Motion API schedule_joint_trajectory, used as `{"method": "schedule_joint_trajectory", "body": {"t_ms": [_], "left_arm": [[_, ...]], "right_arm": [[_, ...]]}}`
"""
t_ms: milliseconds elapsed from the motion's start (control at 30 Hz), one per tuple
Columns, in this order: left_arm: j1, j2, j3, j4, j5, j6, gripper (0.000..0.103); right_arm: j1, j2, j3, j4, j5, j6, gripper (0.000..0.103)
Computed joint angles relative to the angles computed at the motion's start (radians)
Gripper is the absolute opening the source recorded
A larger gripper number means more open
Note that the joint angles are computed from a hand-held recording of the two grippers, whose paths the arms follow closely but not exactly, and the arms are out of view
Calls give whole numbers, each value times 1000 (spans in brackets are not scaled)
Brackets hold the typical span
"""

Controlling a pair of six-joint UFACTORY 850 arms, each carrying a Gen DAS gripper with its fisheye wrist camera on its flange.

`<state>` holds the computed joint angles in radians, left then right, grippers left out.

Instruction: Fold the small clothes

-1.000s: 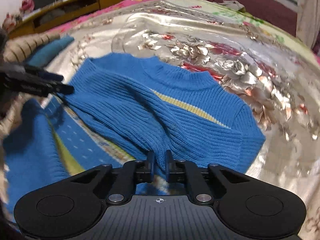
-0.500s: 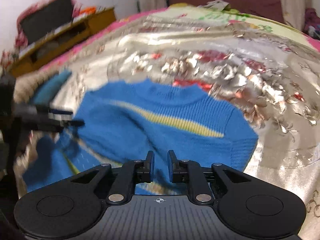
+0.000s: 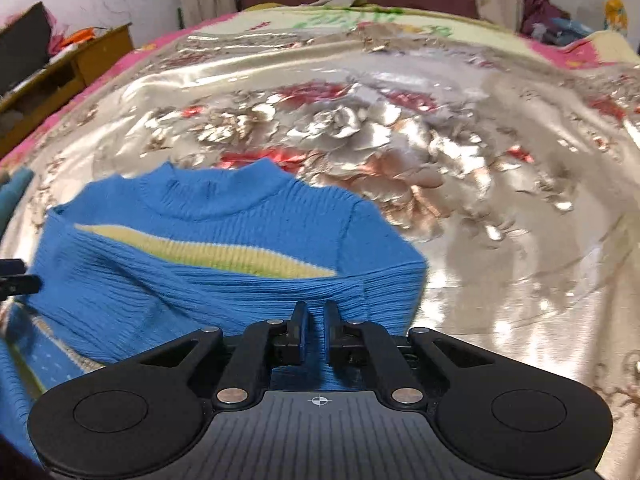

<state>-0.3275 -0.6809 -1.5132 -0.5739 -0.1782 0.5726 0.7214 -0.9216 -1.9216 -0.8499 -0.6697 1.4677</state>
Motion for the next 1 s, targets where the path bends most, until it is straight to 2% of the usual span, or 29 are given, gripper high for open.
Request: {"method": "schedule_joint_trajectory", "body": {"t_ms": [33,100,167,233,367,467,500,533,600,667,733,800,933,1000], "left_arm": [[-1,9,10,11,7,-14,65],[-4,24,29,-36,22,41,65],[-7,37,45,-130,30,148,65],[-8,38,43,-212,22,232,65],[-20,25,22,-339,-4,352,65],[-32,16,11,-444,-31,463,65],[-35,11,4,-465,-44,488,65],[-39,6,-3,-478,-56,505,65],[-50,-9,-21,-482,-74,516,65],[-62,-26,-43,-455,-92,503,65],[-73,-47,-71,-303,-118,391,65],[-77,-46,-68,-253,-118,378,65],[-40,-39,-89,-296,-255,390,65],[-25,-31,-90,-326,-277,409,65]], "right_arm": [[8,3,1,-29,-16,33,17],[19,25,27,-106,-12,104,17],[27,50,59,-176,61,160,17],[32,50,49,-184,114,141,17],[20,-24,-66,-17,188,-11,17],[7,-53,-100,79,242,-57,17],[4,-65,-117,108,239,-88,17],[4,-92,-160,143,195,-136,17],[6,-128,-216,183,121,-188,15],[2,-134,-222,177,117,-173,15],[5,-129,-218,132,90,-132,15],[11,-119,-207,78,65,-89,18],[36,-40,-90,-47,164,-51,18],[37,-27,-68,39,239,-166,18]]}}
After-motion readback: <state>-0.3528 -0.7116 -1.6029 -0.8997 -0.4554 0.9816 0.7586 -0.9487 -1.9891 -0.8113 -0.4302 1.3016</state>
